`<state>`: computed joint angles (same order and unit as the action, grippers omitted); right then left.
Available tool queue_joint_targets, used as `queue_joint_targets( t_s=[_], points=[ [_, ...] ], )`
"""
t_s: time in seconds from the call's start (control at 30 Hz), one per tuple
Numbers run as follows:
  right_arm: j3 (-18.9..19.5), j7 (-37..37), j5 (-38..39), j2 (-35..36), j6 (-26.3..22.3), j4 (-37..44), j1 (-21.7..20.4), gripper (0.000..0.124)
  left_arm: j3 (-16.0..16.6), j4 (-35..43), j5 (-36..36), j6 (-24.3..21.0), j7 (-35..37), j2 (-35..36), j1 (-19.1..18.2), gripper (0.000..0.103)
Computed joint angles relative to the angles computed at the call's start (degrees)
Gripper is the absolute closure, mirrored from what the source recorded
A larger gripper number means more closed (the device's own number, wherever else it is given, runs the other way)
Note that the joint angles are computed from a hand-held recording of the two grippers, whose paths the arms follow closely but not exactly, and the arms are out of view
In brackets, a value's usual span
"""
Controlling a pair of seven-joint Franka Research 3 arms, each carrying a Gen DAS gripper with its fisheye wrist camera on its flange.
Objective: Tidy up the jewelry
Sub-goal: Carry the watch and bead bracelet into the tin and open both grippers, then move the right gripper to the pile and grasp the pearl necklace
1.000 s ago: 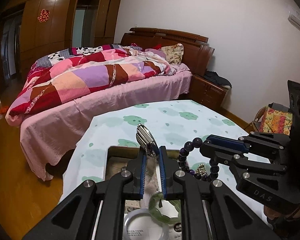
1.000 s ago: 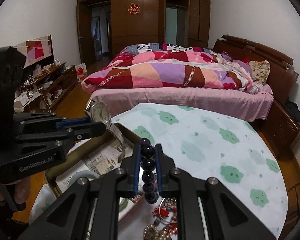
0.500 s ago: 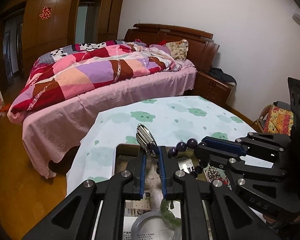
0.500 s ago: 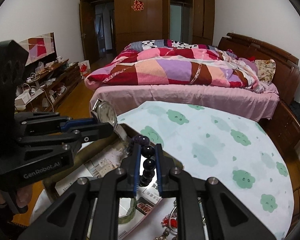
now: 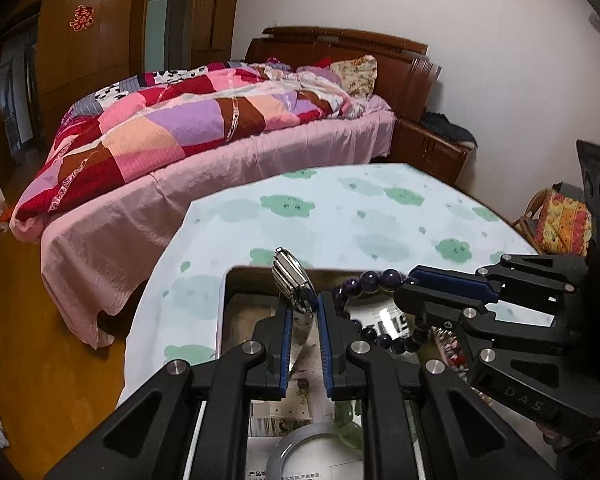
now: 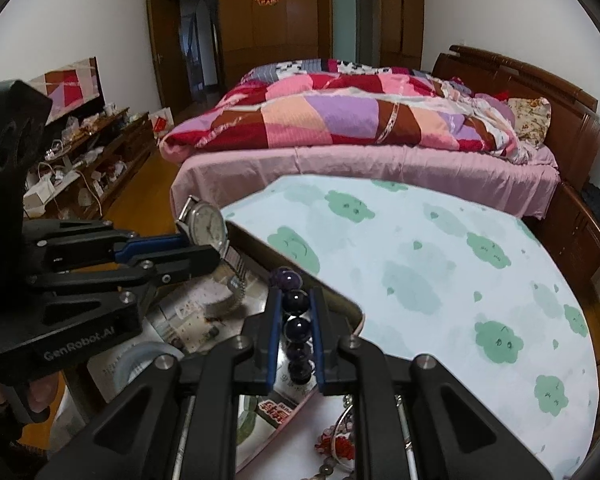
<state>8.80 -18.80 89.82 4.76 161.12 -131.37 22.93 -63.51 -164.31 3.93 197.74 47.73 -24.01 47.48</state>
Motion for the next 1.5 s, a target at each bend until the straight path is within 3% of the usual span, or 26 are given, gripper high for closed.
queue_joint_targets(
  t_s=[0.13,0.37,0.43,0.47,0.5,1.5],
  points=[
    [0.19,1.06,-1.46,1.12,1.66,0.25,0.21,0.108,-0.7,0.28,0.83,-3.17,-0.86,-0.65,0.33,0.091],
    [0.47,3.7,-4.16,2.1,2.25,0.31,-0.22,0.107,0.81,-0.44,3.57,-3.37,-4.5,-2.36,-0.77,0.087],
    [0.56,3.59,-3.54,2.21,2.18,0.41,-0.45,0.106,0.9,-0.48,4.37,-3.97,-5.63,-3.33,-1.1,0.068],
    [0.53,4.24,-3.95,2.27,2.12,0.42,-0.52,0.105,-0.1,-0.64,4.33,-4.28,-6.8,-4.86,-0.62,0.051],
    [0.59,4.39,-4.09,2.45,2.33,0.55,-0.51,0.105,-0.82,-0.78,4.57,-4.26,-7.84,-5.93,-0.09,0.041],
    [0.19,1.99,0.03,0.76,1.4,-0.55,-0.55,0.075,1.21,-0.19,14.08,-6.89,-18.19,-7.82,0.22,0.041]
  ],
)
